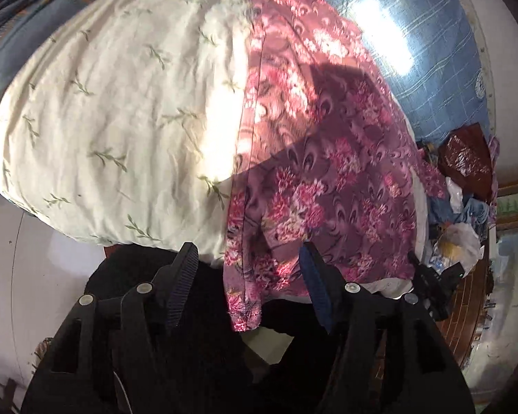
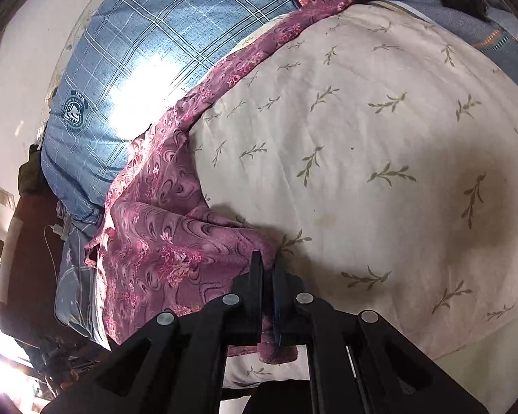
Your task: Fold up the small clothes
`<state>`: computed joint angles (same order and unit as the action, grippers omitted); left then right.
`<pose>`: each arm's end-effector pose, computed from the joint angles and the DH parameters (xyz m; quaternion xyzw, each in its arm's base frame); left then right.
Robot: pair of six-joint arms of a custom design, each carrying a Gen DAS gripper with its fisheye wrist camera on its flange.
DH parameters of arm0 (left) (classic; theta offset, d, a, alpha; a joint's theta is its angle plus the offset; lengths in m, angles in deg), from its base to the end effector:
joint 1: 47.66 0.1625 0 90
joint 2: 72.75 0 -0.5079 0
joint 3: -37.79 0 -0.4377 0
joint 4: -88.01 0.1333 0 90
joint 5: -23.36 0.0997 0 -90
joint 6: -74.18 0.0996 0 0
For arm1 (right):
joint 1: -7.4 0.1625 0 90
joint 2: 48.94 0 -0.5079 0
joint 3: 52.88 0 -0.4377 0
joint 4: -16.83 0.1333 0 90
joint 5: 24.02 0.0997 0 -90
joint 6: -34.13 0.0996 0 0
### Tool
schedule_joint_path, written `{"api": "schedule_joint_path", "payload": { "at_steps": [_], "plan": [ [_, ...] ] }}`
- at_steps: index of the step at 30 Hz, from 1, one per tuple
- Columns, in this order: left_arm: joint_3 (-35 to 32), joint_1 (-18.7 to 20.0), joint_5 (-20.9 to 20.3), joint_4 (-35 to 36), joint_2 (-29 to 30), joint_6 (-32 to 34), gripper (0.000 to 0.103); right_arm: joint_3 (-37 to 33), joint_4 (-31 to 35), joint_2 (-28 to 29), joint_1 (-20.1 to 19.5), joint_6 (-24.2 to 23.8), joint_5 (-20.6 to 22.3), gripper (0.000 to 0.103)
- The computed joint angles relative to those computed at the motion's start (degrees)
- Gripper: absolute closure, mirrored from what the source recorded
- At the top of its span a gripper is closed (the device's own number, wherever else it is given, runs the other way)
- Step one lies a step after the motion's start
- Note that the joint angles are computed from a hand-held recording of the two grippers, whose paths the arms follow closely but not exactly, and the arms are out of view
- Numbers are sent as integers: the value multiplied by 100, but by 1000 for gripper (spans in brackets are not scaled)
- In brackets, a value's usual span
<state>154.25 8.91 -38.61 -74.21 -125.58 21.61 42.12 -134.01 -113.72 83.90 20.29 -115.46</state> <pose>-0.1874 -0.6108 0.1030 -0.1787 0.9510 -0.2178 0.1271 -0.0435 -0.7415 0.3668 -0.0005 -0.9644 0.2537 0.0742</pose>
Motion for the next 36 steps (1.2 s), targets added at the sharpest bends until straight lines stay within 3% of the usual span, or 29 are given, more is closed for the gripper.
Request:
{"api": "schedule_joint_path", "payload": {
  "at_steps": [4, 5, 6, 7, 9, 14, 18, 23, 25, 28, 30, 31, 32, 34, 36],
  "plan": [
    [-365, -114, 128, 587, 320, 343, 46, -11, 33, 9, -2, 7, -9, 98],
    [-437, -139, 196, 729, 384, 361, 73, -2, 13, 12, -1, 15, -18, 98],
    [-506, -150, 256, 896, 429, 369, 94, -6, 8, 15, -11, 14, -10, 98],
    [-537, -158, 284, 991, 444, 331, 101, 1, -8, 12, -7, 11, -13, 98],
    [-447, -197, 359, 810, 380, 201, 101, 44, -58, -30, 9, -24, 32, 99],
    [40, -455, 519, 22, -205, 95, 101, 266, 290, -455, 16, -66, 834, 99],
    [113, -570, 846, 762, -459, -271, 101, 478, 485, -579, 132, -381, 507, 99],
    [-7, -264, 620, 1725, -346, -977, 100, 358, 836, -184, 206, -93, -753, 93],
    [39, -323, 736, 1678, -444, -961, 100, 285, 922, -193, 213, -56, -632, 93],
    [-91, -522, 1417, 1760, -527, -708, 99, 168, 420, -231, 293, -171, -205, 90],
    [-342, -519, 1645, 1565, -431, -187, 86, -162, 187, -40, 382, -144, 115, 75],
    [-557, -476, 1680, 1412, -286, 56, 68, -370, 148, 121, 445, -145, 153, 59],
    [-765, -408, 1698, 1200, -136, 373, 50, -553, 103, 279, 500, -169, 171, 53],
    [-1260, -269, 1785, 1034, 221, 849, 47, -1095, 251, 723, 595, -201, 218, 53],
    [-1793, -98, 1684, 1141, 556, 1244, 47, -1773, 457, 1285, 719, -92, -29, 53]
  ]
}}
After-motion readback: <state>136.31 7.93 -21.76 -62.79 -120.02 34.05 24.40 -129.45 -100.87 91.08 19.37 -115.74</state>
